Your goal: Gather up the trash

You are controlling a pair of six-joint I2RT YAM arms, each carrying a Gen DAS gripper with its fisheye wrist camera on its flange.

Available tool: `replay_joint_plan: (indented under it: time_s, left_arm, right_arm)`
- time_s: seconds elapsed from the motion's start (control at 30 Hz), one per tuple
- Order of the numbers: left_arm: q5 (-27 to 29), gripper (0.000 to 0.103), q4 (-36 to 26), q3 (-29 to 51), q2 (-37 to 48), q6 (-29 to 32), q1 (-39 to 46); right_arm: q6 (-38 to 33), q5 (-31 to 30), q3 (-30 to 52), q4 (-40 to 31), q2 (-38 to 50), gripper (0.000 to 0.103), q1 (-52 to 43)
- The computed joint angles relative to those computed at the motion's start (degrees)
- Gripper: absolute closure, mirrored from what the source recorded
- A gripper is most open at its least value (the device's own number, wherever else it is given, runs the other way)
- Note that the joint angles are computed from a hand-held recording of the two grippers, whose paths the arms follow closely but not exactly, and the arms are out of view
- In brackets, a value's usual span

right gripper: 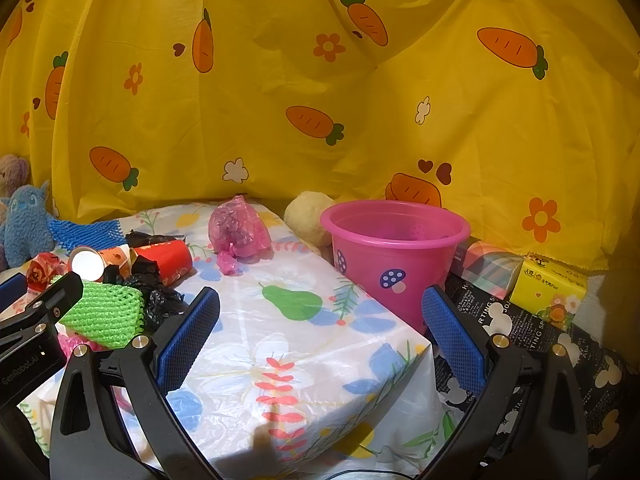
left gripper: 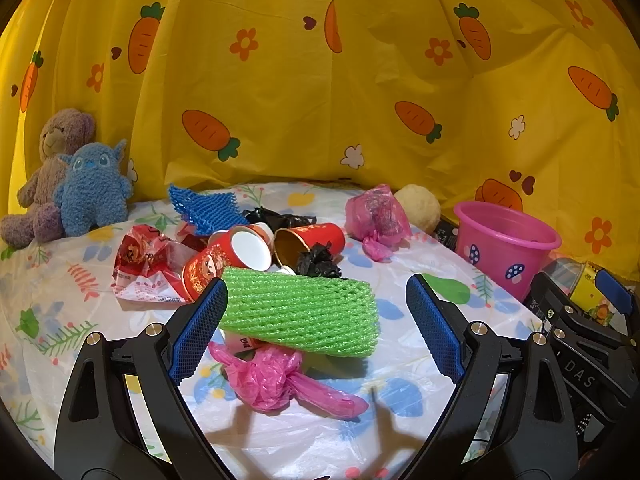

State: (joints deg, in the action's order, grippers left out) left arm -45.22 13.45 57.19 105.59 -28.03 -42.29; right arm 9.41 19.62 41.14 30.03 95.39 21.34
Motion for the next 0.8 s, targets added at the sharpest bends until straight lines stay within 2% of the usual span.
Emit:
replay_joint_plan:
  time_s: [0.8]
  left_arm:
    - [0.26,0.014,-1.07,2.71,1.45,0.43,-0.12]
  right_arm:
    - [-0.06,-0.24,0.42,0.20,0.52,0.005,-0.25]
